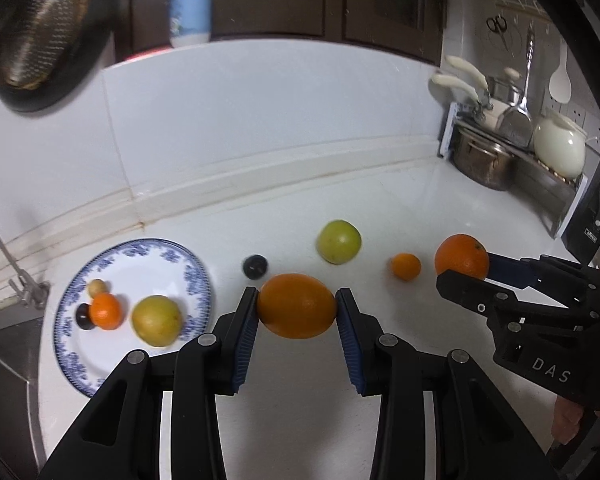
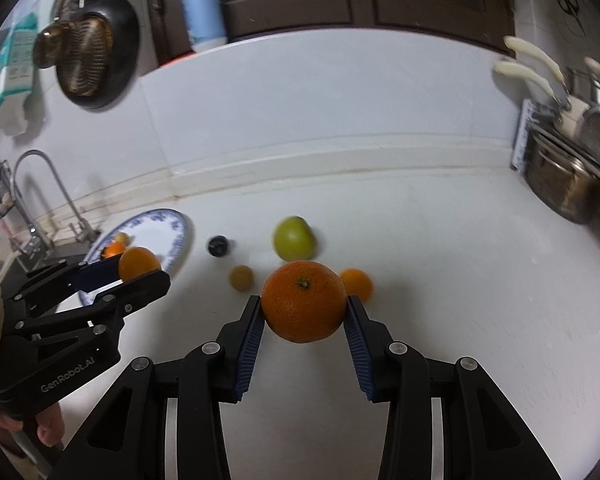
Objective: Organize fruits
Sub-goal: 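Carry both oranges over the blue-rimmed plate and open both tools onto it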
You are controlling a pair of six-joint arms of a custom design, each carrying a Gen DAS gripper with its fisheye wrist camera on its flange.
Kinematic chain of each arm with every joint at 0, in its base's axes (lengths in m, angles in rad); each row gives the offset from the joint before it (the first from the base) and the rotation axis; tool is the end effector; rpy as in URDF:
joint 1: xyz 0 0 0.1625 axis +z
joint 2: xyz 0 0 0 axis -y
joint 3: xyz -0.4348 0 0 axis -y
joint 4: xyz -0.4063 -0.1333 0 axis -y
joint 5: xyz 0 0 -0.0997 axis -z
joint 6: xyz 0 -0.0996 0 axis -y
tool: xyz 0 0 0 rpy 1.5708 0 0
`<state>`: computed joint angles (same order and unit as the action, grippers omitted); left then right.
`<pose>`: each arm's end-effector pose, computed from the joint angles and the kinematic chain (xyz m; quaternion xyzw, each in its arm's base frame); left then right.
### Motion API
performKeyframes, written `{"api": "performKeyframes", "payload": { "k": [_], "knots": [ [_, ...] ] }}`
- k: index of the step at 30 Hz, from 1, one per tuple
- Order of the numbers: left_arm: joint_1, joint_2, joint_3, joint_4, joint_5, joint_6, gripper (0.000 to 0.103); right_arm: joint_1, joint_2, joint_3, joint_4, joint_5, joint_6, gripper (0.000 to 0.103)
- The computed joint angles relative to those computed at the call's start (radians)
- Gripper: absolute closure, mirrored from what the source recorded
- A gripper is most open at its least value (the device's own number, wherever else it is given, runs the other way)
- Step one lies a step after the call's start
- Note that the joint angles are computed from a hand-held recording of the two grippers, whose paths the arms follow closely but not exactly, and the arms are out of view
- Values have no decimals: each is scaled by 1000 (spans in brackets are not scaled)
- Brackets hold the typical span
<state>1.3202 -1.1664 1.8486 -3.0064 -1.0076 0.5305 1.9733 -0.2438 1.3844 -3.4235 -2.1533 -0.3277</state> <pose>0.0277 -0.6438 0.3128 0.2455 0.8649 -0.3139 0.3052 0.3547 -0.6328 -0.0996 0.2271 -0.8744 0.3437 0.2565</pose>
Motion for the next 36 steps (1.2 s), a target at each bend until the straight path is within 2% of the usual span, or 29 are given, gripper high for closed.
{"api": "performKeyframes", "payload": {
  "k": [16, 36],
  "knots": [
    [12, -93, 31, -77, 44, 33, 65, 51, 54, -98, 73, 89, -48, 61],
    [110, -140, -23, -54, 42, 70, 65, 101, 209, -355, 270, 138, -55, 61]
  ]
}}
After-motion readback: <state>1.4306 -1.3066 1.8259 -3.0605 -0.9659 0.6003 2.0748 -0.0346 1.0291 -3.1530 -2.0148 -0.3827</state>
